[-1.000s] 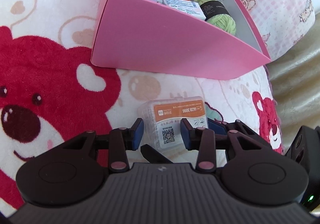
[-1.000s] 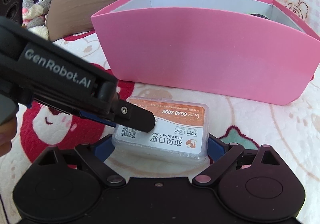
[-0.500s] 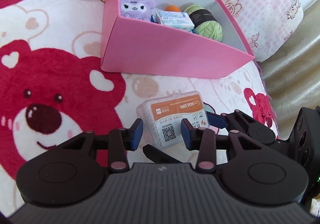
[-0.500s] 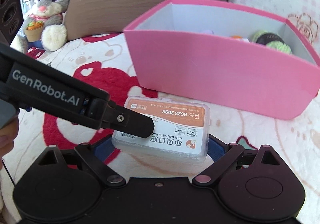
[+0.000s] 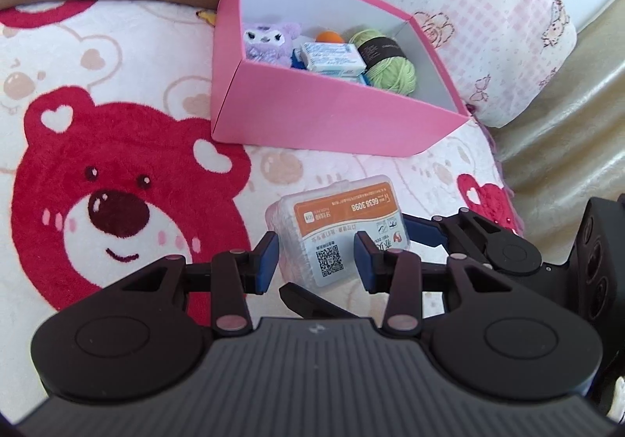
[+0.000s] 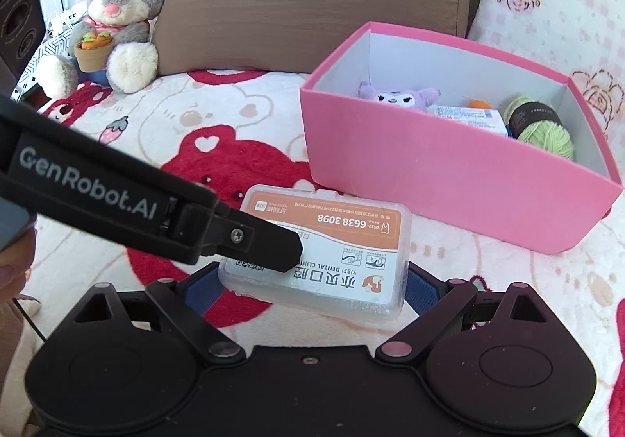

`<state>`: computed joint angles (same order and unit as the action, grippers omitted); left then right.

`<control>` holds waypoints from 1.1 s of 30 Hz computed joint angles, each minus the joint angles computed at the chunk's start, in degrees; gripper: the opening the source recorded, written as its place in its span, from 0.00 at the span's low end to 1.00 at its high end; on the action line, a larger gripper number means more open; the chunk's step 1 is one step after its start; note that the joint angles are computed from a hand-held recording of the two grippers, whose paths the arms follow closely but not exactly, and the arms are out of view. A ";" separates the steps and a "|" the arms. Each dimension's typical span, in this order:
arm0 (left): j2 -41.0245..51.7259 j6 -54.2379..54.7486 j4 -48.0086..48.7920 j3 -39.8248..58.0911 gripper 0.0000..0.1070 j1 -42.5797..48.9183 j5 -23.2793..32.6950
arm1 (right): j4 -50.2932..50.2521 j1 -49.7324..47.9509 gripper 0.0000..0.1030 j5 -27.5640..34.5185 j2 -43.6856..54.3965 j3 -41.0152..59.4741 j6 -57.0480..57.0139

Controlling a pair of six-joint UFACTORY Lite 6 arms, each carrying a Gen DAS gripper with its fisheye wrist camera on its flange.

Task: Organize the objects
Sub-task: 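Close the left tool on the clear plastic case, then lift the clear case with the left tool and carry it to the box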

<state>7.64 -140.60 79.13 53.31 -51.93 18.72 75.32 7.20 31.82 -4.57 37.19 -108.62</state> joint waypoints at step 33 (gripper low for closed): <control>3.06 67.33 -53.41 28.85 0.37 4.68 8.02 | -30.45 -2.83 0.93 9.34 -6.98 22.36 41.76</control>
<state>10.70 -73.26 25.72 82.16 -47.25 26.74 44.86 4.36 41.17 -11.55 59.54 -66.86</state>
